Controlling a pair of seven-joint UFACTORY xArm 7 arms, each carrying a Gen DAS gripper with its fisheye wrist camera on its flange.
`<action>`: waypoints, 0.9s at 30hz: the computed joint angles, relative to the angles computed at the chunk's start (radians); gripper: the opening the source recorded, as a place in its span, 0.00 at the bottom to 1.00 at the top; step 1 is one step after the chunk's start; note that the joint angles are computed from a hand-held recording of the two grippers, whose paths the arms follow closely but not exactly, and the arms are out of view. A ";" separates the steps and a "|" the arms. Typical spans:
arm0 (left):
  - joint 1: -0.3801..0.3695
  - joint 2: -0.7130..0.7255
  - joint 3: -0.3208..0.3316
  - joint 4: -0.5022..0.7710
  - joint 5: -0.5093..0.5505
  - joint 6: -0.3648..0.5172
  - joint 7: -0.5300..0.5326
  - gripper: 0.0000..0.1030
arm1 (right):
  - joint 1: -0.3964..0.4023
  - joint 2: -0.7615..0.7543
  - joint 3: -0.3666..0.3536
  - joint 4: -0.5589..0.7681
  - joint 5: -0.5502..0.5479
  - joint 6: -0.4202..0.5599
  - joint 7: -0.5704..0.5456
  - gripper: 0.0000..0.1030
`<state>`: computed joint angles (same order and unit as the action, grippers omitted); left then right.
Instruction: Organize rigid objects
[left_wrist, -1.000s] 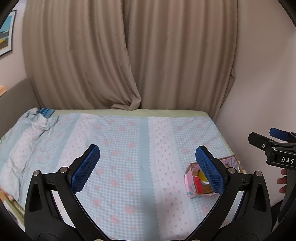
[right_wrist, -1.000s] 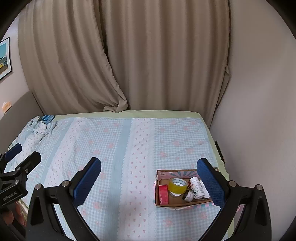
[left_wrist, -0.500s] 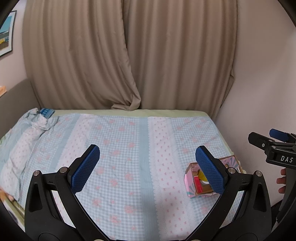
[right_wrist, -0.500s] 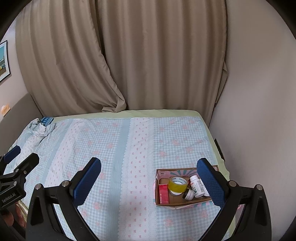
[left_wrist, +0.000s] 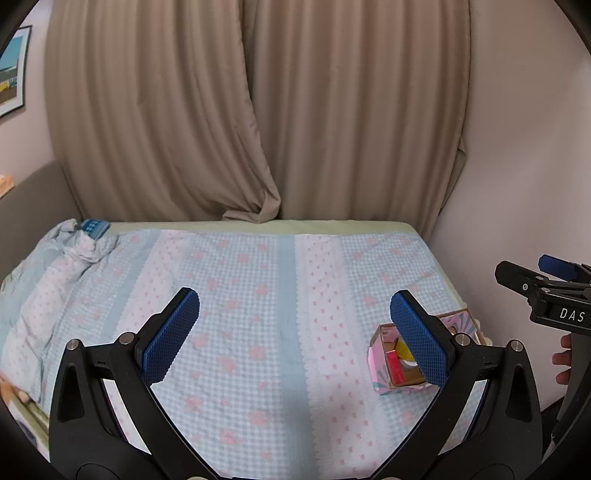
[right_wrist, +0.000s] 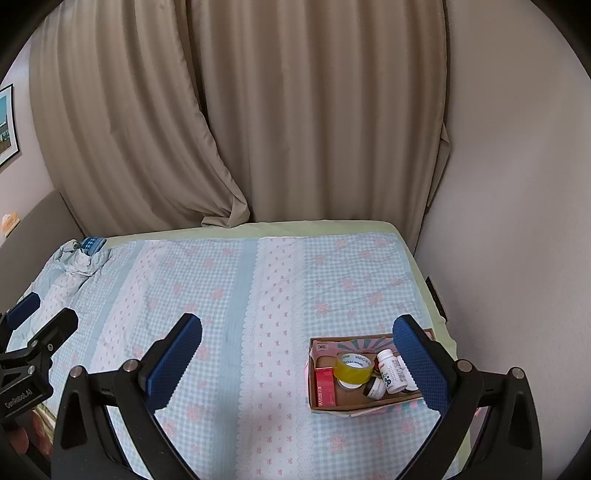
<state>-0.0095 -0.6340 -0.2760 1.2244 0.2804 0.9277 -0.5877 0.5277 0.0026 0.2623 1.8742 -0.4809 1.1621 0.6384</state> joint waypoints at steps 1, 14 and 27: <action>0.000 -0.001 0.000 -0.001 0.001 0.000 0.001 1.00 | 0.001 0.000 0.000 0.001 -0.002 0.000 0.002 1.00; -0.003 0.002 -0.001 0.009 0.002 0.004 0.006 1.00 | 0.003 0.002 0.000 0.008 -0.009 0.006 0.008 1.00; 0.004 -0.010 -0.007 -0.004 0.015 -0.051 0.009 1.00 | 0.003 -0.005 0.003 0.002 -0.025 0.006 0.027 1.00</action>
